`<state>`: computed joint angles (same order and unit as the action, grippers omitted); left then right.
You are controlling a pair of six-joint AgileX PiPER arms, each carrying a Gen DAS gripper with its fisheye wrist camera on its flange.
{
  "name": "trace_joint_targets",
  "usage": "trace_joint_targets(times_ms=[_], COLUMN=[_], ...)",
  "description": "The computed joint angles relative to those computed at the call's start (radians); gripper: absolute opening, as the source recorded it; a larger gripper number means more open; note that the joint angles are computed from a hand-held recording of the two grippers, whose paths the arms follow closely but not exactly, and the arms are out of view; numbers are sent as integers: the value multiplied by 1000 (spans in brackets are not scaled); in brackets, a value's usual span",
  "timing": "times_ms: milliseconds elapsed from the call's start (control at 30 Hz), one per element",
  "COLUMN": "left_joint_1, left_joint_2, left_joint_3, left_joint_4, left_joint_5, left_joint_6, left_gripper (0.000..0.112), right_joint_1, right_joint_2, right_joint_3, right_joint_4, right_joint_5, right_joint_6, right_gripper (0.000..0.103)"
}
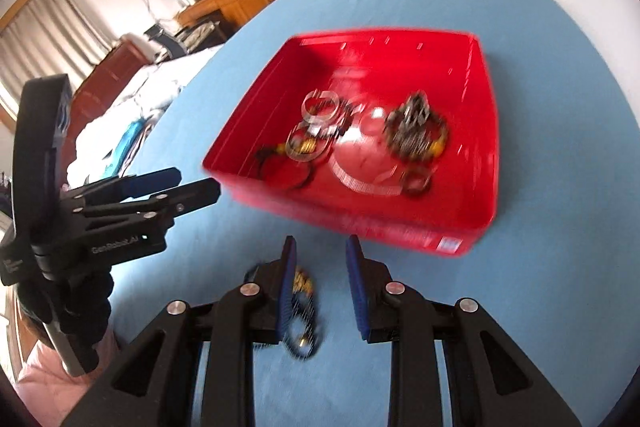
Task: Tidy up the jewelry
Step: 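Withdraw both grippers from the tin toward the black bead necklace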
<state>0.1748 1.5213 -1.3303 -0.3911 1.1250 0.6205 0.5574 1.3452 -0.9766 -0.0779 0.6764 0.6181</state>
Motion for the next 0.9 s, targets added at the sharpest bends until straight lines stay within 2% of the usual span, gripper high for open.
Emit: trace_joint_targets(times_ms=[200, 367, 500, 900], left_joint_1=[36, 78, 120, 111], left_joint_2=[-33, -46, -60, -37], left_joint_3=[146, 223, 244, 262], left_joint_4=[-1, -15, -41, -29], left_joint_5=[-43, -80, -98, -151], left_joint_6=[46, 88, 120, 100], left_gripper=[73, 76, 83, 86], right_joint_1=[49, 46, 47, 43], right_joint_2=[32, 64, 84, 185], right_joint_3=[57, 106, 122, 68], right_joint_4=[12, 65, 84, 138], right_joint_5=[-23, -74, -103, -118], right_joint_6=[41, 19, 7, -55], right_gripper=[25, 25, 24, 23])
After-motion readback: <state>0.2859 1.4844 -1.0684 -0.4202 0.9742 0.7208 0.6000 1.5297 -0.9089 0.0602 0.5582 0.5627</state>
